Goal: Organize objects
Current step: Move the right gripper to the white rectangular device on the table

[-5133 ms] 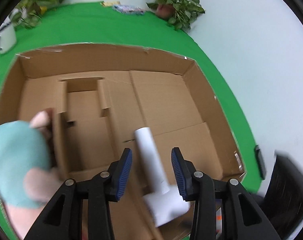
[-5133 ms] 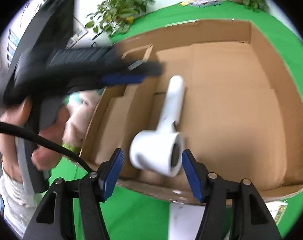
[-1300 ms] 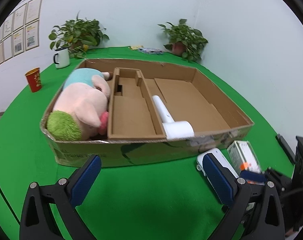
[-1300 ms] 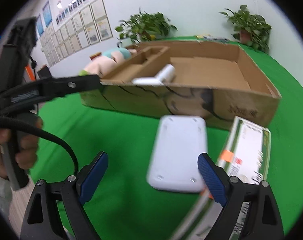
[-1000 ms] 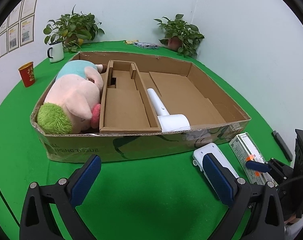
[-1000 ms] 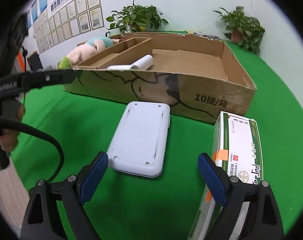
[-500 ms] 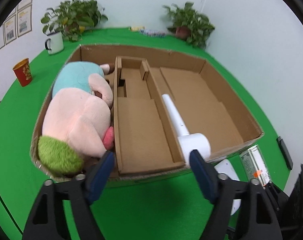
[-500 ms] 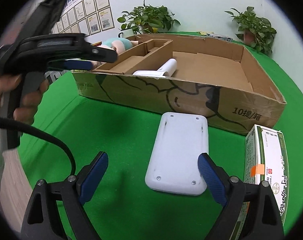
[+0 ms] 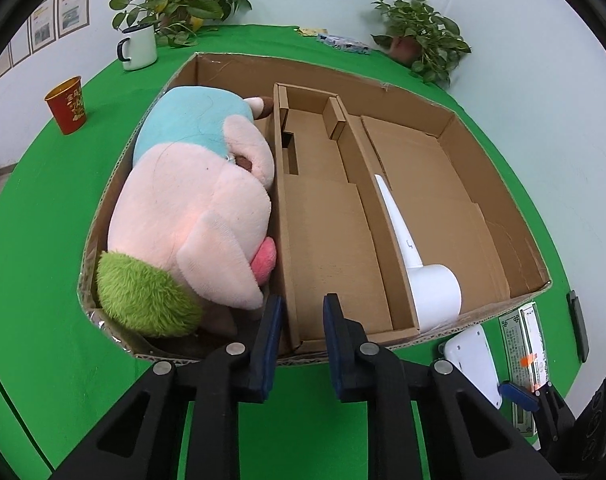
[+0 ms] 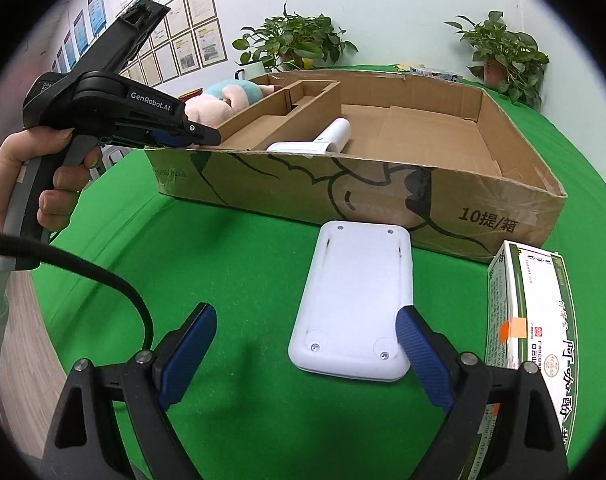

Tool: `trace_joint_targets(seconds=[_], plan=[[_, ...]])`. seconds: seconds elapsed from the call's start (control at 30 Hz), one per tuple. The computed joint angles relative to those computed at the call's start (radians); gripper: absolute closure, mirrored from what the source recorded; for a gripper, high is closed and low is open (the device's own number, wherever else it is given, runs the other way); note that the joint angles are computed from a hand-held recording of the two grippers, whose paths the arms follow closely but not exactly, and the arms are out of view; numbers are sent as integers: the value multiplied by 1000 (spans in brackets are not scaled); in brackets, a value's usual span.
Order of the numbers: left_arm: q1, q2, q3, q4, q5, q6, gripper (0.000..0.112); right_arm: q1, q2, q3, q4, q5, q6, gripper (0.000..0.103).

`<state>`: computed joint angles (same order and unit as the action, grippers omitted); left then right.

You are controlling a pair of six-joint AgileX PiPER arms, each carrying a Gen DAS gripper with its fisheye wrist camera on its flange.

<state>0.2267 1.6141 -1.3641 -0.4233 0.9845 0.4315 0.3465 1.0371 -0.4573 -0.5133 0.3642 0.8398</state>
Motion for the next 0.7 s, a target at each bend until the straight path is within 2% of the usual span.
trace_joint_targets(seconds=[0.17, 0.3, 0.43, 0.53, 0.57, 0.63, 0.67, 0.7], plan=[[-29, -21, 17, 40, -26, -47, 91, 2, 1, -2, -35, 16, 49, 12], [-14, -67, 46, 0, -36, -18, 64, 1, 17, -8, -84, 29, 118, 12], [-16, -160, 114, -2, -83, 22, 62, 3, 44, -20, -143, 43, 184, 14], [-5, -222, 168, -55, -80, 103, 62, 65, 91, -47, -288, 122, 328, 32], [0, -243, 189, -81, -71, 138, 62, 96, 103, -55, -335, 164, 375, 44], [18, -269, 224, -138, -39, 202, 62, 114, 86, -55, -342, 183, 381, 54], [29, -276, 240, -171, -10, 236, 62, 120, 70, -59, -305, 193, 345, 67], [36, -279, 253, -195, 16, 259, 62, 117, 51, -62, -228, 186, 276, 70]])
